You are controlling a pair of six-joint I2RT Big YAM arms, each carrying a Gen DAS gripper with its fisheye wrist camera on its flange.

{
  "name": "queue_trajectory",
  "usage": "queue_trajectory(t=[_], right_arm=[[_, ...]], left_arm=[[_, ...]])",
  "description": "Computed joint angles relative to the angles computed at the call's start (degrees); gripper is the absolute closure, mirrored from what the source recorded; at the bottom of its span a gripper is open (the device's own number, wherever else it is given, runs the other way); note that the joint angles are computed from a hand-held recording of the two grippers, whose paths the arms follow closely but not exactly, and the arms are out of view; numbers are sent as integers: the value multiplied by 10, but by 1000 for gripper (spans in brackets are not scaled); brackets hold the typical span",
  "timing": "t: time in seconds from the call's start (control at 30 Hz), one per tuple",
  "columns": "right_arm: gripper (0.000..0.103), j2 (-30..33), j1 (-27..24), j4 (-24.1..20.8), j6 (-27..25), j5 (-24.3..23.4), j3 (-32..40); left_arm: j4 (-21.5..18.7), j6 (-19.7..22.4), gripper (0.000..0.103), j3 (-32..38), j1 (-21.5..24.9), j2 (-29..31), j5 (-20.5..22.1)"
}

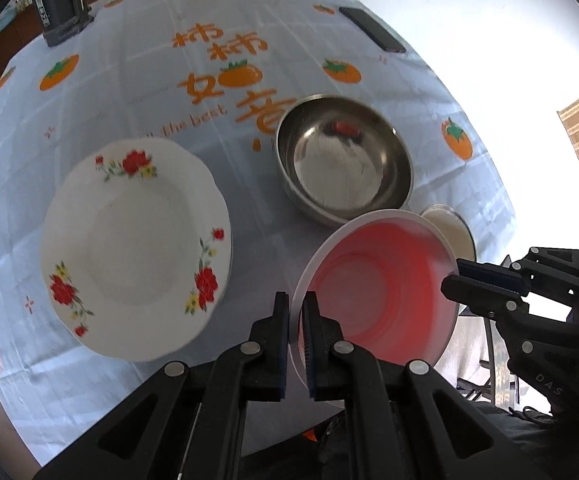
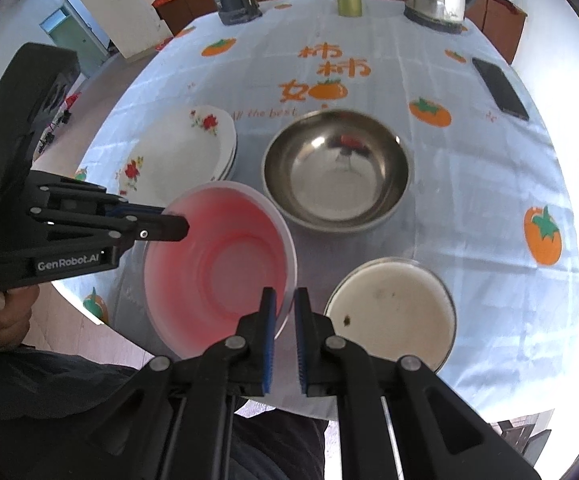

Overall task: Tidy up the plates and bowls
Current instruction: 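Lift the pink bowl with both grippers and carry it over the steel bowl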

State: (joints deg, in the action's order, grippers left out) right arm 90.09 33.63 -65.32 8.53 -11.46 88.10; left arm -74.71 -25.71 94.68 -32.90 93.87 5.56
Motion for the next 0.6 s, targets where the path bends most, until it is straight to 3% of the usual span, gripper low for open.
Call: queue_trajectory(t=[0.6], right_arm=[[94,18,-17,10,-9,10,37]], left_arm=[[-17,9,96,74,7,36,-27]])
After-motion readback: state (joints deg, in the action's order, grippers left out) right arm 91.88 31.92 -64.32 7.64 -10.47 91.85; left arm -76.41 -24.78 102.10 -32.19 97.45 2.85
